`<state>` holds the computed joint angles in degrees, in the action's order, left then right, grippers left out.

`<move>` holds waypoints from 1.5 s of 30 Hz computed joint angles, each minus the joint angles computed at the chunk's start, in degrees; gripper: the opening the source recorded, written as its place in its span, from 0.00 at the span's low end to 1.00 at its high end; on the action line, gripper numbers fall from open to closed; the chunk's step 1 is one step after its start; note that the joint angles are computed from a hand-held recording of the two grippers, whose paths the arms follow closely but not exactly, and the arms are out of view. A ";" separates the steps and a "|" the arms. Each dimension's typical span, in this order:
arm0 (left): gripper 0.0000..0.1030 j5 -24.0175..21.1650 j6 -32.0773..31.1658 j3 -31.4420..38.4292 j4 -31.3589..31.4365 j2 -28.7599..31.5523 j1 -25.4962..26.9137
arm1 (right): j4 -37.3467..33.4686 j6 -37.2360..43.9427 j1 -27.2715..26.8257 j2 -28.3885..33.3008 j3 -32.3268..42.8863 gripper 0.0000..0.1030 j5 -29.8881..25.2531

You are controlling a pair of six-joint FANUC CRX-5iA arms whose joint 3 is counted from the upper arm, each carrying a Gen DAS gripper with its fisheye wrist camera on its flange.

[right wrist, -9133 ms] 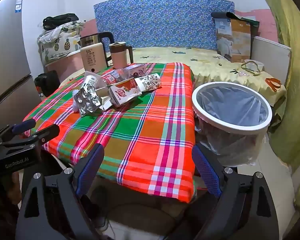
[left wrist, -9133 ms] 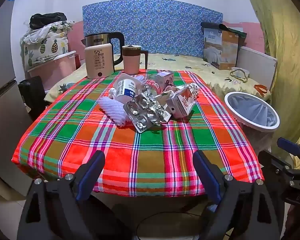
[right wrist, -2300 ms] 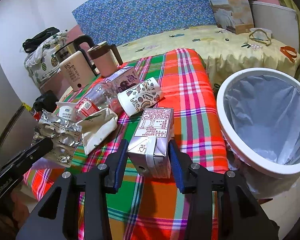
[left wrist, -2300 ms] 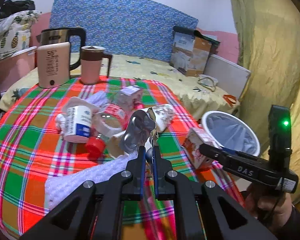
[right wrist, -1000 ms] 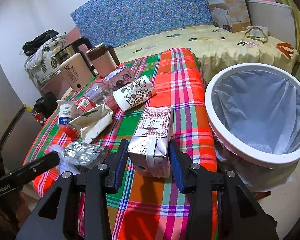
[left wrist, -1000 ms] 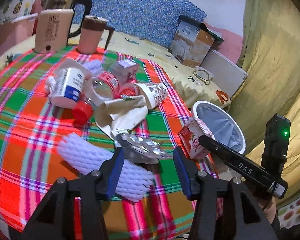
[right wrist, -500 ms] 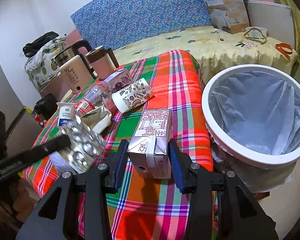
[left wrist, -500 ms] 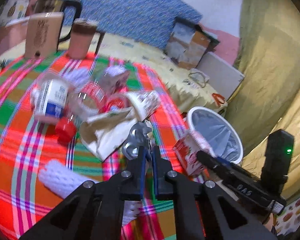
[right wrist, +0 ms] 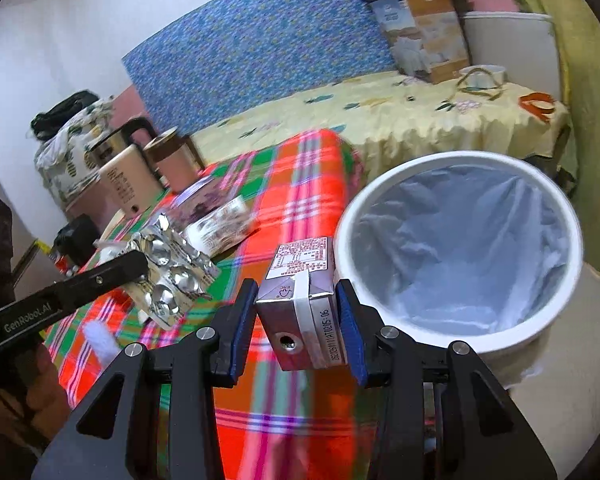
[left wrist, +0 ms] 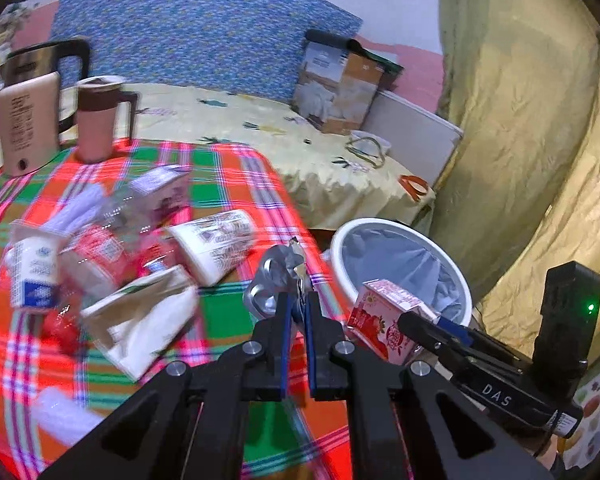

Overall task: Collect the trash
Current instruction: 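Carry both items to the bin and open both tools over it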

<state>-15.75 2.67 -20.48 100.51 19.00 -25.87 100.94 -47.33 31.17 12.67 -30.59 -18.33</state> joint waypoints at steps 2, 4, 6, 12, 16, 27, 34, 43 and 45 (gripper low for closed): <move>0.07 -0.69 2.15 1.73 -3.00 1.17 -0.15 | 0.36 -0.89 -0.52 -0.90 -0.89 0.41 -0.94; 0.07 -1.59 3.54 3.56 -5.35 2.38 -0.40 | 0.31 -1.40 -0.85 -1.85 -1.86 0.41 -2.58; 0.07 -2.32 5.41 5.60 -8.10 3.80 -0.78 | -0.29 -1.52 -0.85 -2.36 -2.47 0.41 -3.83; 0.07 -5.32 15.66 13.13 -21.25 9.00 -0.97 | -2.44 -1.78 -1.90 -3.20 -4.37 0.41 -4.92; 0.07 -7.17 21.45 17.39 -28.77 11.85 -0.96 | -3.90 -1.70 -2.79 -3.64 -5.33 0.41 -4.48; 0.40 -7.99 23.04 19.74 -31.10 13.68 -1.59 | -5.04 -0.39 -3.41 -4.45 -5.92 0.45 -4.12; 0.42 -3.82 15.45 14.15 -22.11 9.97 -2.97 | -1.89 -2.32 -3.31 -5.71 -7.10 0.46 -5.21; 0.46 3.09 2.16 4.76 -4.63 3.84 -5.41 | 1.50 -2.54 -1.44 -6.09 -7.34 0.48 -5.34; 0.46 6.20 -4.37 2.70 3.21 2.23 -7.15 | 2.55 -2.12 -1.17 -5.68 -6.89 0.50 -4.48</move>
